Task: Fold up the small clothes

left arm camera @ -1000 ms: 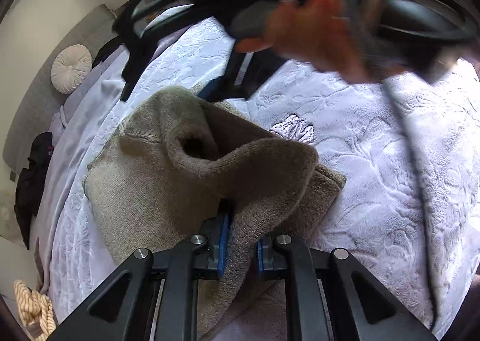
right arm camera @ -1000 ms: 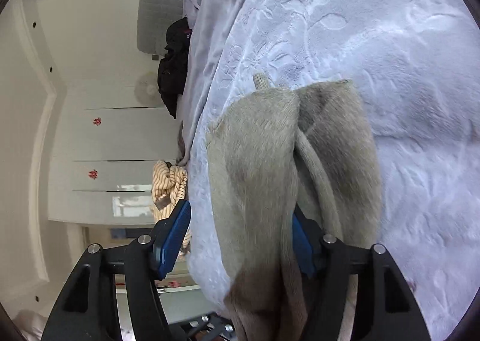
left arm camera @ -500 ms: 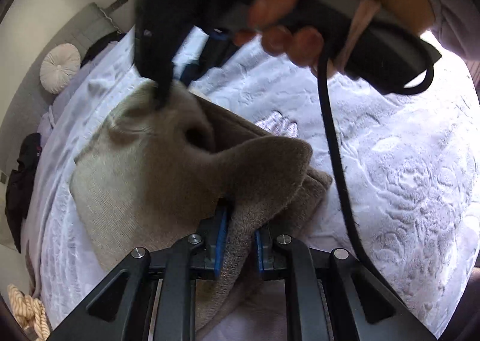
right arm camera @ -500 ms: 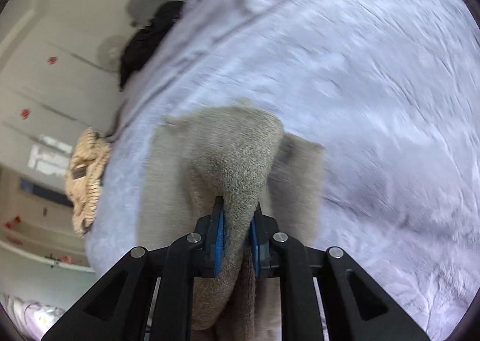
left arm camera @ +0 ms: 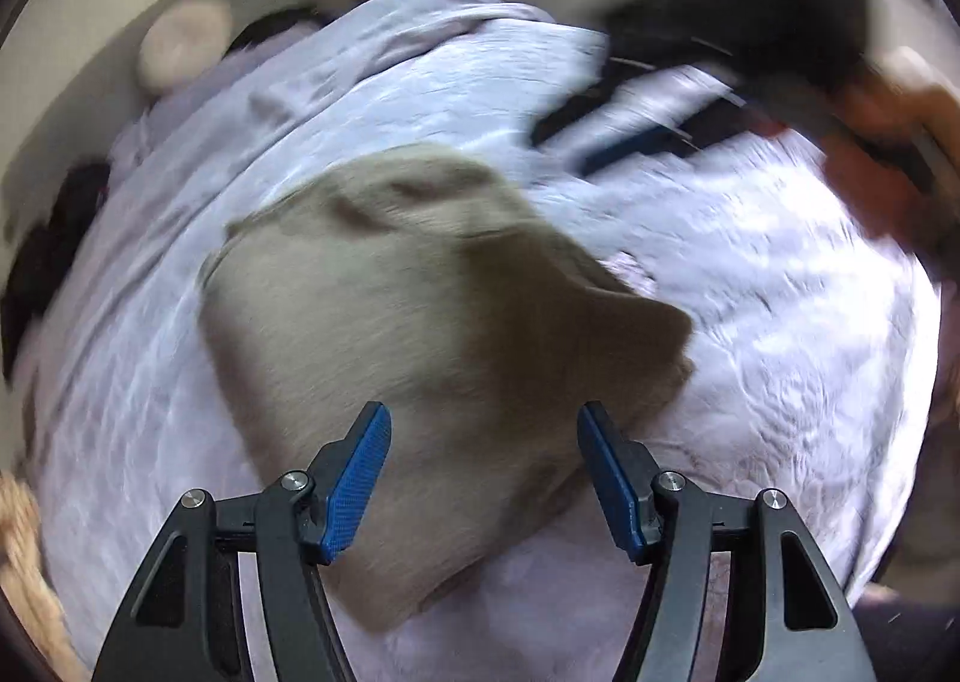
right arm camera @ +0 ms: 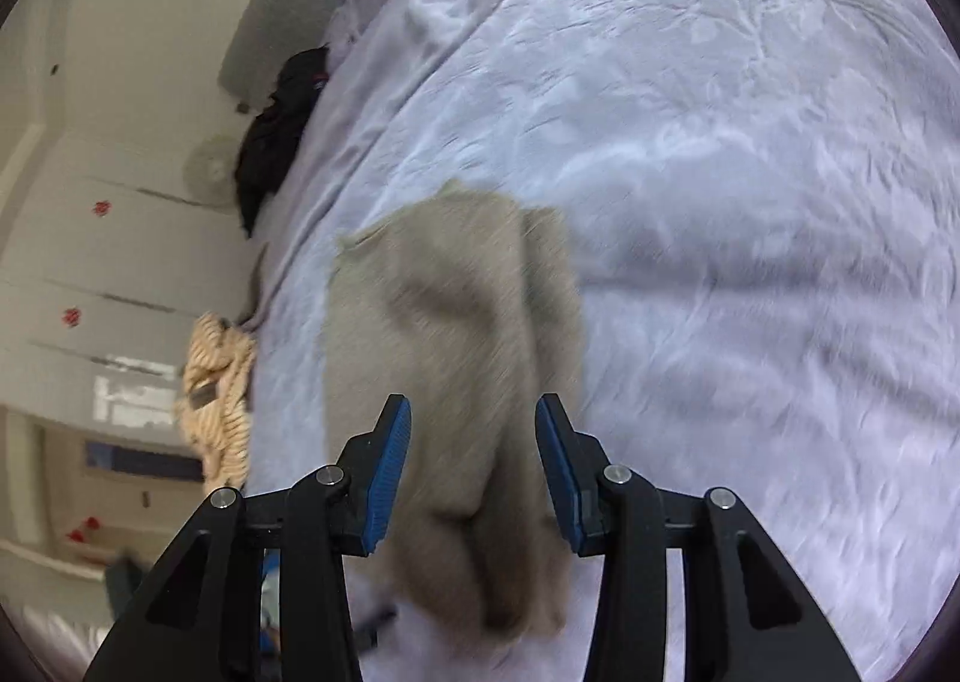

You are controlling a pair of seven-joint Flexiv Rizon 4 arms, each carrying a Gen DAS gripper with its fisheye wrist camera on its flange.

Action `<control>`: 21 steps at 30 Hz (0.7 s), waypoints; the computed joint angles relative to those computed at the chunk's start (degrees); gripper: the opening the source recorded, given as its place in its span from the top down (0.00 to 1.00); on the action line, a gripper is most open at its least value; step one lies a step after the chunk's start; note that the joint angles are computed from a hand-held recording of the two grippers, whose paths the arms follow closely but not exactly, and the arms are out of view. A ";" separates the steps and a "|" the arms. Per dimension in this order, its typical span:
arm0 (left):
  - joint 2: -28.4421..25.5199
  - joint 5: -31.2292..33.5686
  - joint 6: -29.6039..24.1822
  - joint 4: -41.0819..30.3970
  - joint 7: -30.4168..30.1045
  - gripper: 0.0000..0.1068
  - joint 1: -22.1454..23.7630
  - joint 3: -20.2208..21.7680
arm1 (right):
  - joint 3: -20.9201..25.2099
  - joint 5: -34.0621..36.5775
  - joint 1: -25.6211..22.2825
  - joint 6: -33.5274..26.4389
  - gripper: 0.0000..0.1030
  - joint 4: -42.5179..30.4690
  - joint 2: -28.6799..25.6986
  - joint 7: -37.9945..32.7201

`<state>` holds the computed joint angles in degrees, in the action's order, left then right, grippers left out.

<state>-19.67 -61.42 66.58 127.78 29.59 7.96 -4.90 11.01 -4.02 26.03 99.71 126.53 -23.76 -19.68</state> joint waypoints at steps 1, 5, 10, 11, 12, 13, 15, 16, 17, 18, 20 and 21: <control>-1.17 3.08 -1.27 -2.06 -4.89 0.38 0.01 1.27 | 3.12 -0.33 -2.14 0.25 0.54 -0.44 -0.42 -0.53; -7.10 16.29 -5.95 -11.28 -28.61 0.38 0.05 5.66 | 12.04 -2.94 -7.81 -6.64 0.54 -5.08 -3.44 -3.29; -12.73 25.44 -7.74 -17.91 -44.38 0.38 0.31 8.05 | 3.60 -2.26 1.39 -11.81 0.90 -5.26 -2.59 1.52; -13.82 27.36 -9.44 -19.12 -46.44 0.38 0.71 8.46 | -0.13 -2.40 4.90 -11.44 0.90 -3.72 -1.60 4.61; -14.45 28.47 -11.20 -19.93 -47.83 0.38 1.47 8.27 | -3.49 -3.14 8.01 -10.74 0.91 -1.37 -0.58 8.86; -14.84 29.17 -12.35 -20.24 -48.95 0.34 2.31 7.88 | -4.99 -2.28 9.74 -9.28 0.91 0.00 -0.47 10.20; -15.27 31.46 -11.08 -19.70 -50.56 0.27 2.94 7.48 | -5.45 -0.76 11.18 -6.18 0.92 2.79 -0.70 13.79; -15.42 32.53 -10.63 -19.44 -50.82 0.27 3.43 7.02 | -5.29 -0.34 11.59 -6.12 0.92 3.75 -0.61 14.87; -15.42 33.33 -10.33 -19.10 -51.10 0.27 4.05 6.42 | -5.56 -0.22 12.16 -5.42 0.92 4.41 -0.56 15.63; -15.31 33.92 -10.17 -18.81 -51.43 0.27 4.65 5.83 | -7.04 0.38 14.14 -3.17 0.92 5.74 -0.34 17.04; -15.00 34.76 -9.57 -18.21 -51.65 0.27 5.61 4.84 | -9.80 1.54 17.31 -0.37 0.91 7.35 0.41 18.28; -14.85 35.09 -9.22 -17.90 -51.63 0.27 5.95 4.46 | -12.44 2.05 20.18 -0.41 0.90 8.14 1.47 18.76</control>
